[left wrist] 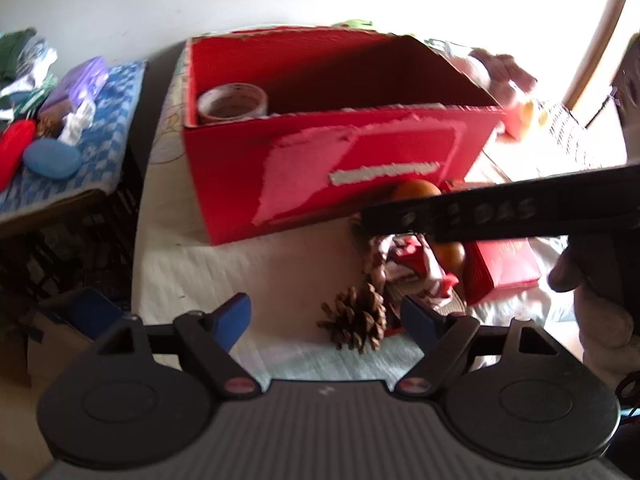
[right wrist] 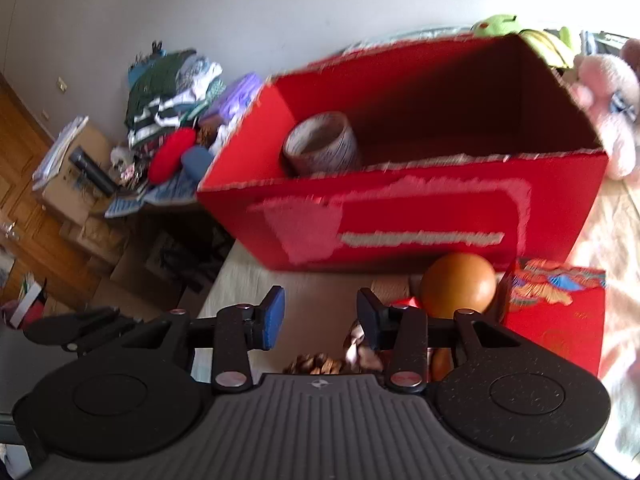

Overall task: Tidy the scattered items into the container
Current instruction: 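Move the right tool down to the brown pine cone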

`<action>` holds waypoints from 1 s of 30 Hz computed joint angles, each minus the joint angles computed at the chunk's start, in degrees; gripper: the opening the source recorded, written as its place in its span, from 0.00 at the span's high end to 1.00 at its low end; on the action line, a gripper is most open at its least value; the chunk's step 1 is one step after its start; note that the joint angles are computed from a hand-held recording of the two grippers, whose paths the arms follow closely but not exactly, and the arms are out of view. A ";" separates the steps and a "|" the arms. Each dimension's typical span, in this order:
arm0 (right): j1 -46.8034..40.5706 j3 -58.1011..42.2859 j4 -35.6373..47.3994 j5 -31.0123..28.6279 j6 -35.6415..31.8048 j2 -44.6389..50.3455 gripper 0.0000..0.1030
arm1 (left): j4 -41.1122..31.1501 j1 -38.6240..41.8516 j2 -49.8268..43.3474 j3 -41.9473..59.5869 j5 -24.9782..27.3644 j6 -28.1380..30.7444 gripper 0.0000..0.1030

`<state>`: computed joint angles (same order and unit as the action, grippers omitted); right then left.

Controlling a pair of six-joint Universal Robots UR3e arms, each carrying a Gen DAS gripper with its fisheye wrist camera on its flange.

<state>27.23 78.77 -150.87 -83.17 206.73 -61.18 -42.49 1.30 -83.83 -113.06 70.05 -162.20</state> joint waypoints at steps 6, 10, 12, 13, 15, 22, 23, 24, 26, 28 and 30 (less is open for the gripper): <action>0.69 -3.41 4.62 0.71 -2.23 1.84 0.61 | -5.41 -0.65 -2.32 2.69 -0.98 1.43 0.31; 0.06 -4.36 6.84 2.53 -1.99 2.83 0.62 | -8.92 -0.44 -4.64 4.72 -1.58 0.99 0.41; -0.37 -4.72 7.94 3.48 -1.83 3.21 0.62 | -10.01 -0.30 -5.53 5.38 -1.65 0.91 0.43; -0.53 -4.78 8.22 3.88 -1.72 3.36 0.62 | -10.23 -0.27 -5.82 5.51 -1.60 0.86 0.43; -0.76 -5.26 8.90 4.58 -1.53 3.80 0.62 | -10.61 -0.28 -6.33 5.87 -1.50 0.80 0.43; -0.56 -6.89 11.42 4.88 -1.09 5.08 0.62 | -10.66 -0.37 -7.69 6.39 -1.99 0.64 0.43; -0.55 -6.98 11.65 4.74 -0.93 5.17 0.62 | -10.92 -0.26 -8.09 6.58 -2.24 0.59 0.43; -0.58 -6.87 11.62 4.70 -0.77 5.16 0.61 | -11.42 -0.10 -8.39 6.78 -2.60 0.62 0.44; -0.70 -6.60 11.59 4.82 -0.88 5.16 0.60 | -12.36 0.23 -9.04 7.12 -3.44 0.64 0.51; -0.92 -7.44 13.56 5.59 -1.28 5.70 0.60 | -12.92 0.58 -9.56 7.24 -4.54 0.65 0.55; -1.22 -7.44 14.51 6.99 -1.23 6.11 0.57 | -12.75 0.64 -9.86 7.09 -4.90 0.47 0.57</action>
<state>26.01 71.33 -136.35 -76.18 205.50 -55.07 -55.25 1.94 -93.68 -105.97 65.15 -161.73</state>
